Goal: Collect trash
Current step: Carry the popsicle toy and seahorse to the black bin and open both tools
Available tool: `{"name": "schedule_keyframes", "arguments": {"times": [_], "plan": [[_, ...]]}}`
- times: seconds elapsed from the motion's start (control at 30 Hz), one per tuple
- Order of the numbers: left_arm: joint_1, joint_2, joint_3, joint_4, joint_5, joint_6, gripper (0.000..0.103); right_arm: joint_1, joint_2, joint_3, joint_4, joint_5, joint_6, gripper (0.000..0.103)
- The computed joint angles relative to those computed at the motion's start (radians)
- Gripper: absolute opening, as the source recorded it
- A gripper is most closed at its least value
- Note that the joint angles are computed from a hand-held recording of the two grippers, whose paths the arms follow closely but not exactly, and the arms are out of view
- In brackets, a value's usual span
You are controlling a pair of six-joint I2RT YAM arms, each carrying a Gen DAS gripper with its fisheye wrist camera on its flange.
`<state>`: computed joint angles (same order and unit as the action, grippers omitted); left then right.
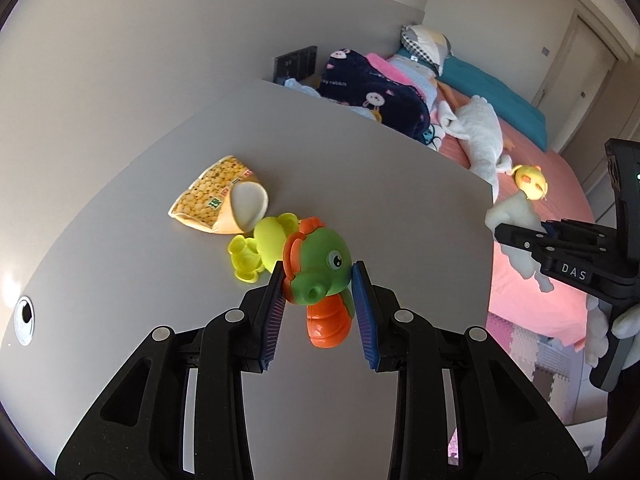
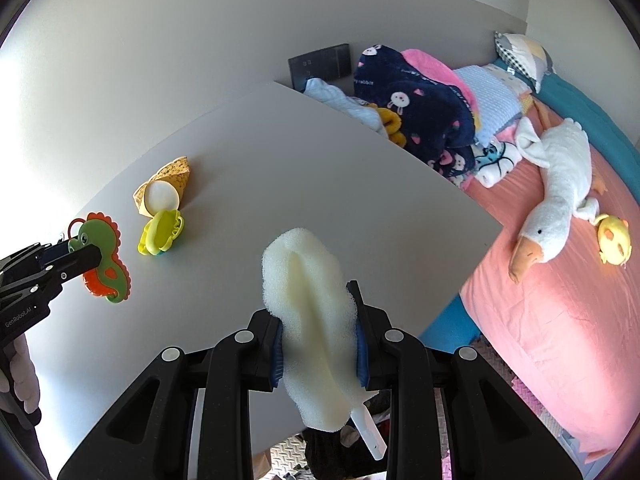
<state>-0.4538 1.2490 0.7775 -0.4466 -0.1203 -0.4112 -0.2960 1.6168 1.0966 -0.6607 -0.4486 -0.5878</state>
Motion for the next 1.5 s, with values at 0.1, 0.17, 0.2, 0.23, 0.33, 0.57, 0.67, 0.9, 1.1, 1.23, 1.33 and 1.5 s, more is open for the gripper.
{"name": "schedule_keyframes", "arguments": {"times": [0.1,0.17,0.2,0.23,0.33,0.57,0.67,0.9,1.1,1.23,1.33,1.5], "plan": [[-0.052,0.024,0.017,-0.002,-0.012,-0.011,0.032,-0.046,-0.023,-0.013,-0.022,-0.011,-0.025,0.028],[-0.085,0.04,0.026,0.001,-0.011,-0.015,0.032,-0.08,-0.035,-0.019,-0.037,-0.021,-0.042,0.028],[-0.102,0.054,0.034,0.005,-0.012,-0.016,0.032,-0.099,-0.041,-0.021,-0.047,-0.028,-0.051,0.028],[-0.122,0.067,0.043,0.008,-0.014,-0.019,0.032,-0.112,-0.045,-0.024,-0.051,-0.031,-0.057,0.028],[-0.165,0.107,0.071,0.019,-0.01,-0.019,0.033,-0.167,-0.058,-0.024,-0.077,-0.041,-0.084,0.028],[-0.247,0.186,0.137,0.031,-0.001,-0.011,0.033,-0.273,-0.067,-0.028,-0.115,-0.058,-0.135,0.028],[-0.277,0.215,0.164,0.028,0.001,-0.009,0.033,-0.31,-0.07,-0.034,-0.124,-0.062,-0.148,0.028],[-0.332,0.271,0.212,0.022,0.011,0.005,0.033,-0.401,-0.07,-0.04,-0.152,-0.075,-0.194,0.028],[-0.373,0.308,0.24,0.019,0.025,0.016,0.033,-0.48,-0.083,-0.054,-0.181,-0.078,-0.238,0.028],[-0.404,0.331,0.256,0.015,0.021,0.021,0.033,-0.53,-0.079,-0.054,-0.202,-0.081,-0.267,0.028],[-0.419,0.345,0.265,0.016,0.027,0.028,0.033,-0.555,-0.075,-0.057,-0.207,-0.08,-0.276,0.028],[-0.451,0.367,0.277,0.012,0.033,0.033,0.033,-0.597,-0.067,-0.062,-0.212,-0.076,-0.296,0.028]]}}
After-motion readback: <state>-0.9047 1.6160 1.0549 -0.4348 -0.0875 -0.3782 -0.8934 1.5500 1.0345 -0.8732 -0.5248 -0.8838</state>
